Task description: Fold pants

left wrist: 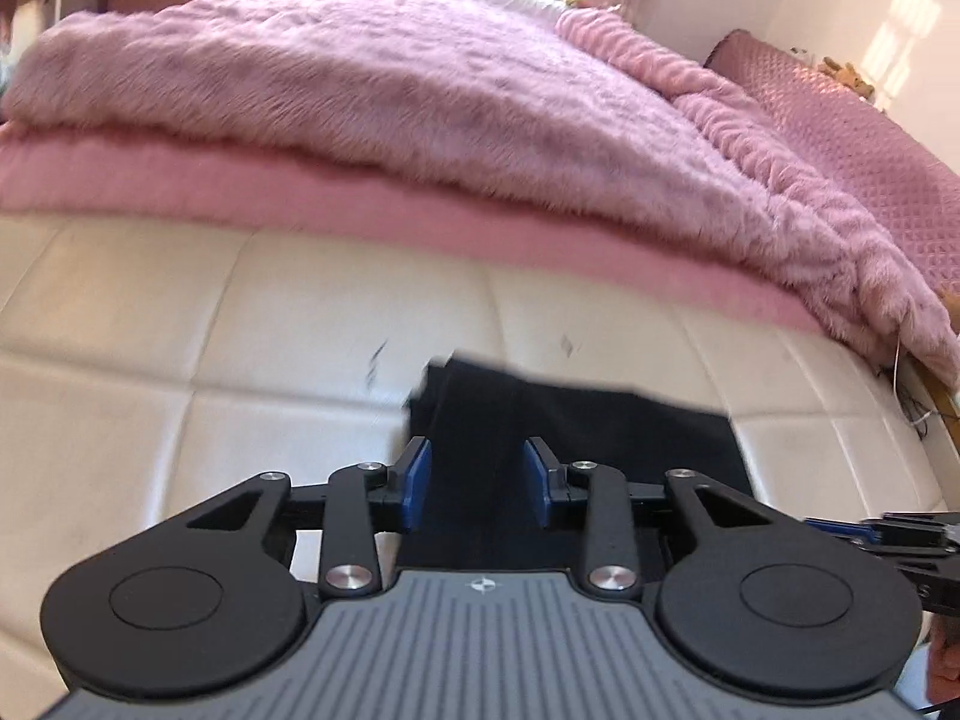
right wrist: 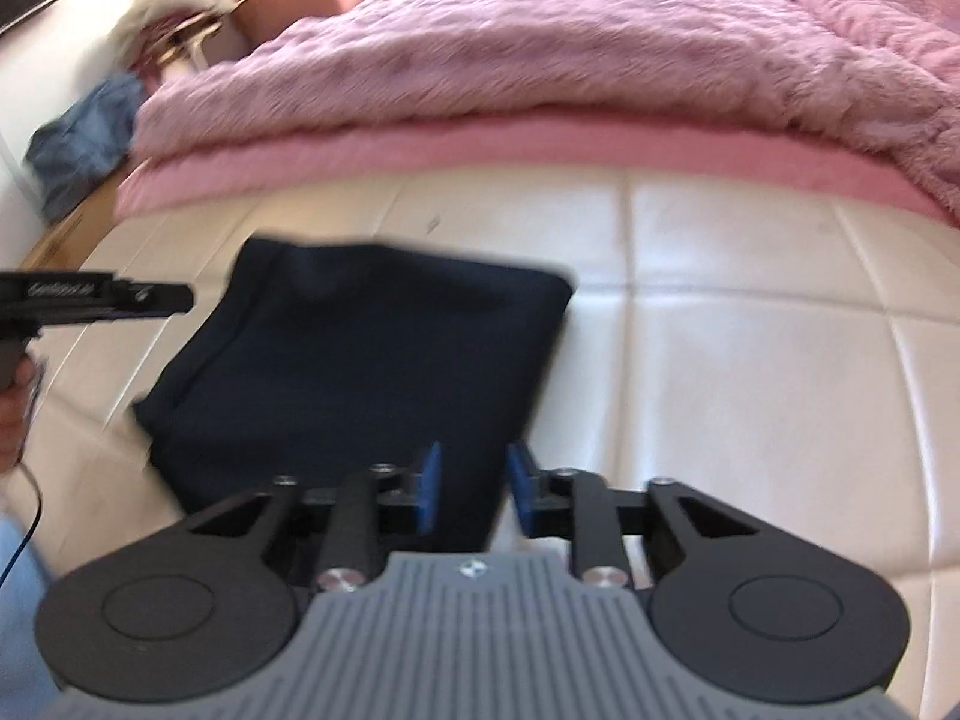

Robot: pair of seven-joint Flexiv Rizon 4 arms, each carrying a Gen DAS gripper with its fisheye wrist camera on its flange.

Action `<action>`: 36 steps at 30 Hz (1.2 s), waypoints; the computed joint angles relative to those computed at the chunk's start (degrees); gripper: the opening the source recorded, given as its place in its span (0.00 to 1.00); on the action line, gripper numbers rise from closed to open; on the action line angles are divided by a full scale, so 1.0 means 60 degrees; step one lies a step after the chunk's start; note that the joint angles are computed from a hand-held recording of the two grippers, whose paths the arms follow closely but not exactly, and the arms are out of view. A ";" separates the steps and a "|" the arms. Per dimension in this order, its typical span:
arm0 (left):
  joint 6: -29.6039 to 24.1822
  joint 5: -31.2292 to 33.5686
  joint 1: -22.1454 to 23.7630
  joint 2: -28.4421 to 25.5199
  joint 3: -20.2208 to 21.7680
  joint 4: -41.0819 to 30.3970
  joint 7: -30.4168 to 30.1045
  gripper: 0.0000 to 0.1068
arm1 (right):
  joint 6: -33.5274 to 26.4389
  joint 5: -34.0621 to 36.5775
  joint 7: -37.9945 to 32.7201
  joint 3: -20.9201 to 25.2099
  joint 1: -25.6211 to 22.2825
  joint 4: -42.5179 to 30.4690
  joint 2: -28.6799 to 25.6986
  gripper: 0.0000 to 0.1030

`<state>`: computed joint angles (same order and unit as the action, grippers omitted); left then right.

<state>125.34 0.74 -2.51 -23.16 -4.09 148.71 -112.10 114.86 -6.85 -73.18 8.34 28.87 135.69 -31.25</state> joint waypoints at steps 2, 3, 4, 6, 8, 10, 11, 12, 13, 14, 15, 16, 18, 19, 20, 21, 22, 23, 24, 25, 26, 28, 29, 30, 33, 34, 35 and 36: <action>0.0272 -0.0094 -0.0210 -0.0474 0.0070 -0.0429 0.0188 0.35 | -0.0005 -0.0033 0.0155 0.0003 -0.0111 -0.0514 -0.0351 0.12; 0.0206 -0.0162 -0.0254 -0.0638 0.0056 -0.0613 0.0273 0.30 | 0.0064 -0.0021 0.0198 -0.0041 -0.0091 -0.0780 -0.0572 0.12; 0.0027 -0.0492 -0.0484 -0.0786 0.0152 -0.0802 0.0402 0.25 | 0.0022 0.0017 0.0220 -0.0159 0.0010 -0.1023 -0.0720 0.12; -0.0152 -0.1149 -0.0865 -0.0989 0.0308 -0.0949 0.0423 0.22 | 0.0045 0.0151 0.0192 -0.0444 0.0300 -0.1496 -0.1091 0.12; -0.0208 -0.1624 -0.1030 -0.1253 0.0404 -0.1057 0.0328 0.20 | -0.0176 0.0122 0.0250 -0.0518 0.0318 -0.1858 -0.1322 0.12; -0.0040 -0.1749 -0.1040 -0.1464 0.0516 -0.0987 0.0333 0.20 | -0.0282 0.0146 0.0268 -0.0666 0.0436 -0.2164 -0.1587 0.12; 0.0129 -0.1639 -0.0786 -0.1583 0.0373 -0.0941 0.0222 0.22 | -0.0370 0.0132 0.0275 -0.0703 0.0483 -0.2272 -0.1689 0.12; 0.0199 -0.1211 -0.0266 -0.1637 0.0117 -0.0905 -0.0108 0.25 | -0.0402 0.0079 0.0287 -0.0664 0.0423 -0.2355 -0.1797 0.12; 0.0285 -0.0992 0.0049 -0.1686 -0.0051 -0.0860 -0.0394 0.27 | -0.0334 0.0043 0.0275 -0.0626 0.0347 -0.2365 -0.1857 0.12; 0.0271 -0.0936 0.0098 -0.1681 -0.0064 -0.0858 -0.0419 0.27 | -0.0275 0.0028 0.0244 -0.0645 0.0346 -0.2388 -0.1912 0.12; 0.0190 -0.0993 -0.0038 -0.1617 0.0045 -0.0866 -0.0318 0.27 | -0.0272 -0.0003 0.0224 -0.0640 0.0325 -0.2406 -0.1937 0.12; 0.0061 -0.1100 -0.0198 -0.1489 0.0146 -0.0852 -0.0192 0.27 | -0.0300 -0.0050 0.0245 -0.0571 0.0237 -0.2419 -0.1937 0.12; 0.0008 -0.0786 0.0214 -0.1246 -0.0085 -0.0711 -0.0431 0.27 | -0.0346 -0.0154 0.0394 -0.0300 -0.0070 -0.2399 -0.1890 0.14; 0.0148 -0.0528 0.0533 -0.1129 -0.0238 -0.0563 -0.0712 0.29 | -0.0320 -0.0282 0.0569 0.0036 -0.0459 -0.2391 -0.1868 0.19; 0.0179 -0.0346 0.0729 -0.1048 -0.0323 -0.0503 -0.0897 0.35 | -0.0256 -0.0359 0.0753 0.0290 -0.0753 -0.2330 -0.1842 0.22; 0.0150 0.0053 0.1121 -0.0959 -0.0515 -0.0437 -0.1091 0.46 | -0.0174 -0.0477 0.1001 0.0633 -0.1158 -0.2233 -0.1809 0.32; 0.0139 0.0568 0.1612 -0.0895 -0.0753 -0.0369 -0.1290 0.53 | -0.0097 -0.0709 0.1292 0.1079 -0.1694 -0.2119 -0.1806 0.39; 0.0168 0.1068 0.2057 -0.0865 -0.0958 -0.0288 -0.1456 0.59 | -0.0046 -0.1029 0.1566 0.1486 -0.2225 -0.2024 -0.1847 0.41; 0.0171 0.1469 0.2393 -0.0867 -0.1096 -0.0240 -0.1556 0.60 | 0.0027 -0.1431 0.1878 0.1952 -0.2850 -0.1896 -0.1928 0.44; 0.0197 0.1839 0.2688 -0.0901 -0.1218 -0.0199 -0.1627 0.63 | 0.0083 -0.1810 0.2226 0.2363 -0.3422 -0.1777 -0.2035 0.46; 0.0258 0.2179 0.2939 -0.1011 -0.1284 -0.0149 -0.1645 0.65 | 0.0165 -0.2070 0.2522 0.2611 -0.3788 -0.1648 -0.2096 0.46; 0.0110 0.2507 0.3280 -0.1195 -0.1425 -0.0115 -0.1717 0.67 | 0.0329 -0.2792 0.3160 0.3244 -0.4728 -0.1435 -0.2391 0.48; 0.0098 0.2750 0.3629 -0.1343 -0.1640 -0.0097 -0.1856 0.67 | 0.0399 -0.3195 0.3527 0.3586 -0.5240 -0.1364 -0.2629 0.48; 0.0216 0.3071 0.4069 -0.1623 -0.1915 -0.0100 -0.2037 0.67 | 0.0454 -0.3549 0.3837 0.3821 -0.5629 -0.1314 -0.2844 0.48; 0.0667 0.3448 0.4545 -0.2256 -0.2183 -0.0156 -0.2321 0.67 | 0.0351 -0.4361 0.4554 0.4068 -0.6196 -0.1198 -0.3173 0.47; 0.0626 0.3464 0.4569 -0.2332 -0.2221 -0.0200 -0.2352 0.65 | 0.0415 -0.4505 0.4696 0.4026 -0.6207 -0.1144 -0.3214 0.47; 0.0539 0.3495 0.4603 -0.2391 -0.2269 -0.0256 -0.2346 0.66 | 0.0550 -0.4642 0.4828 0.3992 -0.6216 -0.1119 -0.3280 0.47; 0.0604 0.3491 0.4538 -0.2459 -0.2233 -0.0292 -0.2307 0.66 | 0.0580 -0.4930 0.5036 0.4059 -0.6369 -0.1182 -0.3435 0.47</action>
